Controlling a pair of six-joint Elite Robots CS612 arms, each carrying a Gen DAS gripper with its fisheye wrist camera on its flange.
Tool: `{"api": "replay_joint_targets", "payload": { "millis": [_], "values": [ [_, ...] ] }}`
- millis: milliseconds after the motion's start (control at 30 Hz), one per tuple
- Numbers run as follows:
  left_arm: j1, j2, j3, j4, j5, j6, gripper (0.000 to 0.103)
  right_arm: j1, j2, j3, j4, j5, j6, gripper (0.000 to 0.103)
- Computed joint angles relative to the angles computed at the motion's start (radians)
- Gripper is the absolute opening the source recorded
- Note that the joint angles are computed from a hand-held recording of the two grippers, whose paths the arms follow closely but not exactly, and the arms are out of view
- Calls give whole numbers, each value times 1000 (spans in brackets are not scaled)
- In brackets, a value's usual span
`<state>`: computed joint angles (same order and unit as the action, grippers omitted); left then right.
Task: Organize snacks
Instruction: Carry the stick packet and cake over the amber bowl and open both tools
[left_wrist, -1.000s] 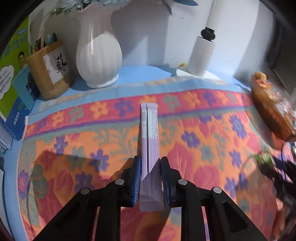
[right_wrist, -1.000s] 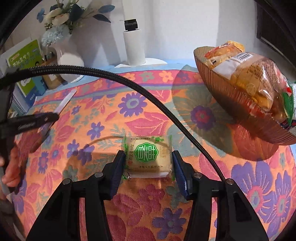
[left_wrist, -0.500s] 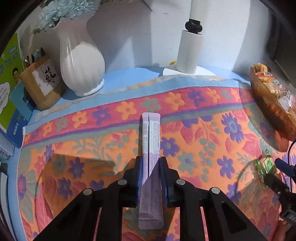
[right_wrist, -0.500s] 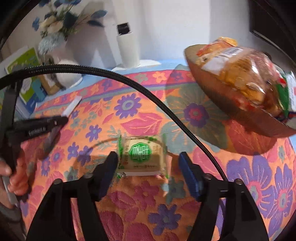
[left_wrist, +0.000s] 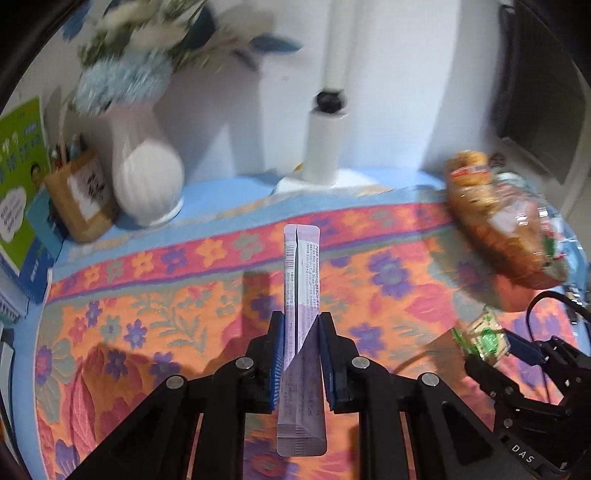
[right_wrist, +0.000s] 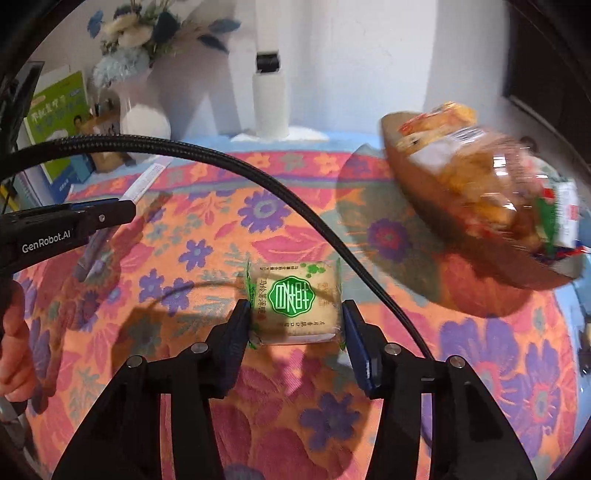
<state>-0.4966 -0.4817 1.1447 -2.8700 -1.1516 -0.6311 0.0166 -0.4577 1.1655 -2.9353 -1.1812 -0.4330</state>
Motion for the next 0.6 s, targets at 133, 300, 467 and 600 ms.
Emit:
{"api": "replay_joint_targets", "payload": {
  "millis": [133, 300, 467, 600],
  "values": [
    [-26, -8, -6, -98, 26, 57, 17, -32, -38, 65, -106, 31, 56, 48],
    [-42, 14, -86, -167, -9, 110, 17, -69, -68, 103, -280, 1, 155, 48],
    [-45, 81, -267, -111, -64, 149, 17, -103, -63, 42, -347, -26, 276, 48],
    [-45, 153, -432, -43, -103, 173, 17, -117, -34, -51, -361, -52, 360, 48]
  ]
}}
